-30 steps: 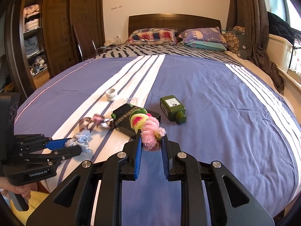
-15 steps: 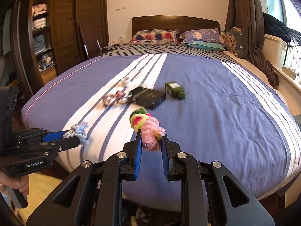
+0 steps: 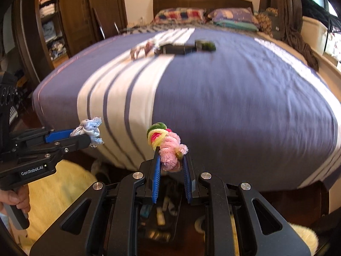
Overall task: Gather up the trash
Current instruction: 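Carry the pink toy and knotted cloth down toward the black bin, then open both tools over the black bin, dropping toy and cloth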
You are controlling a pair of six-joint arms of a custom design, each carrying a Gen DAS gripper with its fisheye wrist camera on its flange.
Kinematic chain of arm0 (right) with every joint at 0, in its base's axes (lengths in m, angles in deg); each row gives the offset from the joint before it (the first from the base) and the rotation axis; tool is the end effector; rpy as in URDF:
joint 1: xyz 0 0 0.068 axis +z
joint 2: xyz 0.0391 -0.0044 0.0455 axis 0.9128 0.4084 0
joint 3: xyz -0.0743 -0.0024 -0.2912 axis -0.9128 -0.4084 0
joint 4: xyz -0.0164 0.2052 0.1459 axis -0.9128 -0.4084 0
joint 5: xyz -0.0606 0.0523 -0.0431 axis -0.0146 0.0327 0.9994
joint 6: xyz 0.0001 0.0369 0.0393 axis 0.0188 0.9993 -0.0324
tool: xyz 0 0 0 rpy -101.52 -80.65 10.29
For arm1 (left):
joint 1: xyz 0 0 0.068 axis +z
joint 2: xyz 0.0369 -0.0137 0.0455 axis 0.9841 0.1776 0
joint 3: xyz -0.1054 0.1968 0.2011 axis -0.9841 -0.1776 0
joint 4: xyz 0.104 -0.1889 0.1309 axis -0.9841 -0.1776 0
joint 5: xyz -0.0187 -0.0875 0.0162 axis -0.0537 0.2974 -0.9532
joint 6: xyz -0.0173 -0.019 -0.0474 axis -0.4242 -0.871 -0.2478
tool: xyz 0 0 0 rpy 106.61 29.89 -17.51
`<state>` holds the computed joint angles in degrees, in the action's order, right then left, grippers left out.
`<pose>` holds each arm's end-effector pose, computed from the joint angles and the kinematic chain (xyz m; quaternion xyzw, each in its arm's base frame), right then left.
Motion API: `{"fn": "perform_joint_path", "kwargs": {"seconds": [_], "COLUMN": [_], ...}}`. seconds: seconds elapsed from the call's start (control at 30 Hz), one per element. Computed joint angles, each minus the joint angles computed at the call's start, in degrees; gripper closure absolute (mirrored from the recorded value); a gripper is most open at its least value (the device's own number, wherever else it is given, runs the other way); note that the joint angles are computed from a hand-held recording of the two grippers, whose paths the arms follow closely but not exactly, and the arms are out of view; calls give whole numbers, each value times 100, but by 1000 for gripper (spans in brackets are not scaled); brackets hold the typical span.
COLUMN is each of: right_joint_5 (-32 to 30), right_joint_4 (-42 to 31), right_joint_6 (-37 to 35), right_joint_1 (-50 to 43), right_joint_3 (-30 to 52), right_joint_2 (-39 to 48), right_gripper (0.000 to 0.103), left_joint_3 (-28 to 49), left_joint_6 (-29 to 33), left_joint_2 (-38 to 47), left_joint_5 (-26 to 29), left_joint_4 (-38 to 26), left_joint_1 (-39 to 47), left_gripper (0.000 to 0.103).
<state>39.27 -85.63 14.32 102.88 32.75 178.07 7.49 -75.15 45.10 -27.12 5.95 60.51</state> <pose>0.2866 0.2050 0.3141 -0.0594 0.9284 0.0789 0.3583 0.3059 -0.1120 0.3020 0.1329 0.9261 -0.1375 0.3253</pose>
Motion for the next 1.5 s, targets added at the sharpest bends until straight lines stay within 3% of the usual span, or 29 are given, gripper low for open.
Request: {"fn": "perform_joint_path", "kwargs": {"seconds": [0.2,0.43,1.0,1.3,1.4,1.43,1.5], "right_joint_5": [-206,-532,-1829,-2085,-2038,-2016,-1931], "right_joint_4": [228,310,451,468,472,467,478], "right_joint_6": [274,325,559,601,629,638,668], "right_joint_1": [78,59,-216,-277,-295,-301,-312], "right_joint_3": [-600,-668,-174,3,-12,-24,-62], "right_joint_2": [65,597,2091,2366,2281,2239,2152], "right_gripper": [83,83,83,80,65,55,50], "left_joint_3": [-641,-1038,-661,-544,-563,-577,-635], "left_joint_6": [-112,-198,-136,-159,-165,-152,-170], "left_joint_2": [205,759,2359,2517,2466,2452,2338], "left_joint_5": [-172,-143,271,355,301,281,184], "left_joint_4": [285,592,539,425,385,402,417], "left_joint_1": [-158,-171,-99,-104,-94,-82,-75], "left_gripper": [74,74,73,67,54,48,40]}}
